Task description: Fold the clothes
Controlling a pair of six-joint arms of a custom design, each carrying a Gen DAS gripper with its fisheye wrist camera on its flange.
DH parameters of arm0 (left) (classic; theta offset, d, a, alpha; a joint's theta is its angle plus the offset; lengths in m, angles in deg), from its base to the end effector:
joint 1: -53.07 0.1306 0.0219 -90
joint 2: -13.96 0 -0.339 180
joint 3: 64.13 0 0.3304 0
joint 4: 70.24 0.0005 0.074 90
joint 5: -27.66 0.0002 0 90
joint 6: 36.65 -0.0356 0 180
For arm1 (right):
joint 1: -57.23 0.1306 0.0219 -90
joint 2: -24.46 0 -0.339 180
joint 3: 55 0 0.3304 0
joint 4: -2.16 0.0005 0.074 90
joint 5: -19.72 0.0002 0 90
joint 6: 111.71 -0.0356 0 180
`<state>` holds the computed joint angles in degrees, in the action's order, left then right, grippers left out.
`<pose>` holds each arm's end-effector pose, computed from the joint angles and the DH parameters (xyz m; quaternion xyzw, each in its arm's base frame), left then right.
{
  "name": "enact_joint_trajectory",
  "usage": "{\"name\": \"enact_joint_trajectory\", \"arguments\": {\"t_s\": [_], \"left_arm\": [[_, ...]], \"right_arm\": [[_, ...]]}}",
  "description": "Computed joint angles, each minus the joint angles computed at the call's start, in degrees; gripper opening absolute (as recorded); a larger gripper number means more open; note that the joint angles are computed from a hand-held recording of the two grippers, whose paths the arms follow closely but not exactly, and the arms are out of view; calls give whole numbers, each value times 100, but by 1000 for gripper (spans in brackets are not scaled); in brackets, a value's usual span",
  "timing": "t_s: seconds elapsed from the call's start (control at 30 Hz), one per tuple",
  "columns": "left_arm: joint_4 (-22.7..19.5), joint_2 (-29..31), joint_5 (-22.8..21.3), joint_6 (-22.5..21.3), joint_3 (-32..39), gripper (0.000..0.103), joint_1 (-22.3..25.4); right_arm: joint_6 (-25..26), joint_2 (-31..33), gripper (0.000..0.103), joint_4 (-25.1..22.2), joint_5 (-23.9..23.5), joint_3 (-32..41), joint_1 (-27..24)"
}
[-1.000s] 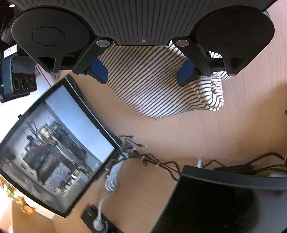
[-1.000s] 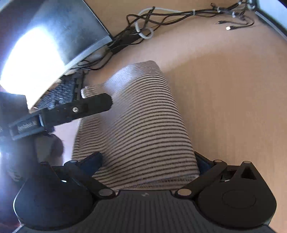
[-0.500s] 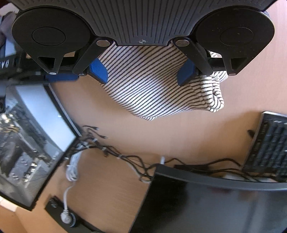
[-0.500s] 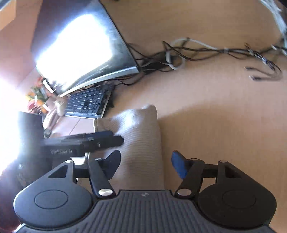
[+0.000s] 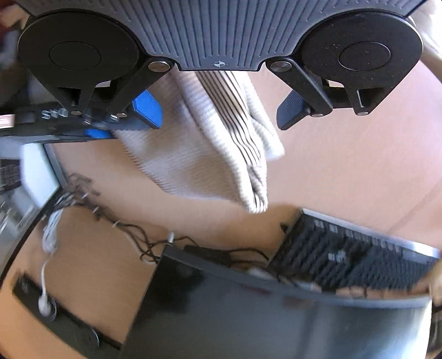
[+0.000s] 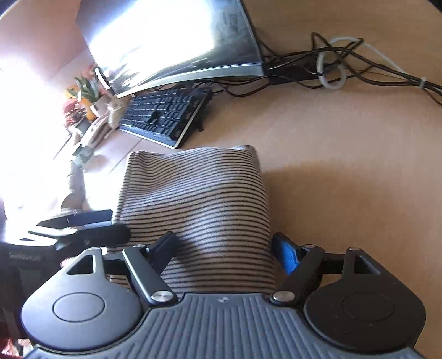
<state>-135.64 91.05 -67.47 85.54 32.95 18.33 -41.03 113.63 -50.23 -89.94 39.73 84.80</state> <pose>0.2755 -0.1878 0.4959 0.0036 0.9245 -0.1744 0.3390 0.3663 0.2042 0.4230 -0.1286 0.9093 0.2899 0.2694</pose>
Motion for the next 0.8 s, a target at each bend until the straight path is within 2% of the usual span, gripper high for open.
{"name": "enact_joint_trajectory", "arguments": {"t_s": [0.13,0.23,0.33,0.43,0.5,0.53,0.6,0.63,0.67,0.73,0.77,0.8], "left_arm": [[56,94,59,169,-47,92,-135],[12,182,126,18,-48,90,-225],[45,193,174,0,-110,88,-279],[150,122,376,27,-247,87,-195],[210,92,478,7,-323,86,-147],[235,85,526,4,-353,85,-122],[265,79,598,26,-398,85,-62],[261,79,614,26,-408,85,-36],[271,71,630,12,-426,85,-11],[350,11,755,18,-514,86,62],[392,-21,824,24,-560,86,99],[401,-28,816,-7,-580,86,87]], "right_arm": [[56,220,80,-1,-106,219,-39],[60,304,80,76,-13,339,-32],[-150,388,81,137,-118,352,-86],[-454,568,87,202,-585,365,-215],[-725,821,94,244,-1270,439,-357],[-880,873,99,425,-1522,398,-405],[-788,1005,91,297,-1528,606,-380],[-586,949,72,251,-1285,668,-301],[-394,869,59,252,-1075,707,-222],[-24,484,55,623,-1153,556,-106],[316,361,54,631,-1169,571,-35],[738,320,54,421,-983,691,73]]}}
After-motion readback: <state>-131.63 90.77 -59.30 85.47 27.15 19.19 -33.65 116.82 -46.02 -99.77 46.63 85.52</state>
